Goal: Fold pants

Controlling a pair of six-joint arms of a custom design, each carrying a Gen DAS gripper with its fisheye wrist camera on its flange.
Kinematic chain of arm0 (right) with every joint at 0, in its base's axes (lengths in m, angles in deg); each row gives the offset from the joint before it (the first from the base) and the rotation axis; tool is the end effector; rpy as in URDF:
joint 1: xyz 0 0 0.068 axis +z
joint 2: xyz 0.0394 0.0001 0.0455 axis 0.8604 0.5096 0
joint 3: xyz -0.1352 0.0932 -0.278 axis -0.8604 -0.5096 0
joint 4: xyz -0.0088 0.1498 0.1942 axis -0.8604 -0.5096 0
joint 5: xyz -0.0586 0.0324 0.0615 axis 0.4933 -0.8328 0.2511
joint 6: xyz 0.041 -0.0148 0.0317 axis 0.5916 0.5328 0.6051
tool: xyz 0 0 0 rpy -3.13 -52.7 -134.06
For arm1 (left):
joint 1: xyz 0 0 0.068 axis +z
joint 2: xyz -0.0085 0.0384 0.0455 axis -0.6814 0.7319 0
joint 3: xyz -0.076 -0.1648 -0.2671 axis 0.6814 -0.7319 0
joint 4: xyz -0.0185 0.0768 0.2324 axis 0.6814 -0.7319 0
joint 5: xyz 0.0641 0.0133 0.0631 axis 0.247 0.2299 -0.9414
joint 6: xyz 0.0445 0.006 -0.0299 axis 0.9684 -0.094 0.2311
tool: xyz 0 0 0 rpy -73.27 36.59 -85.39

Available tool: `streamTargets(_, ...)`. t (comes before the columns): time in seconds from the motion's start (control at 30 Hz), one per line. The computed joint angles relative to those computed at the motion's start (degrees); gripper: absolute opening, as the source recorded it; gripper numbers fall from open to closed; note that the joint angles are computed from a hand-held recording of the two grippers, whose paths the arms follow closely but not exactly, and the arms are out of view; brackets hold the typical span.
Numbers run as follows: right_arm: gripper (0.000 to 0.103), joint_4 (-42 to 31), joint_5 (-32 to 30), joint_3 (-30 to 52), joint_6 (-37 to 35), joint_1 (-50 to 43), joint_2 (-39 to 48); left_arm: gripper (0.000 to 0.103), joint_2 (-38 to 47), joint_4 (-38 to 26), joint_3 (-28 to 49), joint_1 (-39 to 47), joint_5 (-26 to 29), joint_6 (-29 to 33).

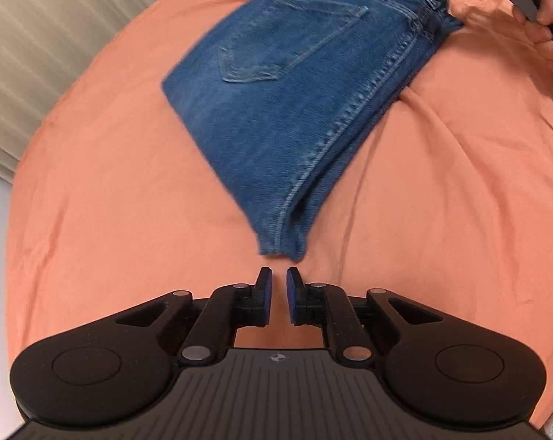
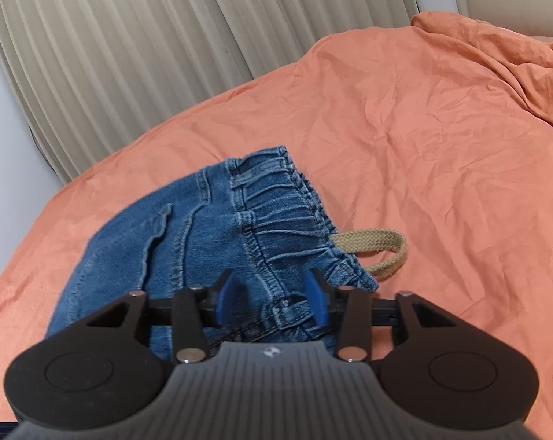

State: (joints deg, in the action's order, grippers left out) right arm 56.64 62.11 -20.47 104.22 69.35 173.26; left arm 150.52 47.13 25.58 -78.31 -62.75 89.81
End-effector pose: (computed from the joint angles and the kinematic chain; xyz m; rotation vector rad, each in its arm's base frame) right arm 0.3071 0.0473 0.1281 0.5704 2.0614 0.2611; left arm 0.2178 -0.1426 0.1719 1.1514 2.2737 0.2766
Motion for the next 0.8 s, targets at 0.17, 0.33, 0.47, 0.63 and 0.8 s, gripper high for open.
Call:
streamTargets(0.17, 0.061, 0.23, 2.17, -3.78, 1.93, 1.57, -4.56, 0.018, -3.79, -4.03, 1.75, 0.27, 0.65, -1.51)
streamTargets(0.33, 0.08, 5.83, 0.25, -9.06, 8.89, -0.97, -7.49, 0.026, -5.56, -7.57, 6.51, 2.17, 6.25, -3.79)
streamTargets(0.47, 0.082, 14.3, -7.14, -13.33, 18.54, -6.32, -5.31, 0.033, -1.93, -9.7, 14.03, 8.93, 18.01, -11.61)
streamTargets(0.63, 0.082, 20.81, -18.33, -13.77, 26.45, -12.37, 1.75, 0.044, 7.8, -11.01, 24.03, 16.43, 30.77, -24.06)
streamTargets(0.8, 0.081, 20.84, -23.61, -10.19, 24.71, -14.17, 5.91, 0.047, 18.53, -10.02, 31.05, 19.76, 36.89, -32.55)
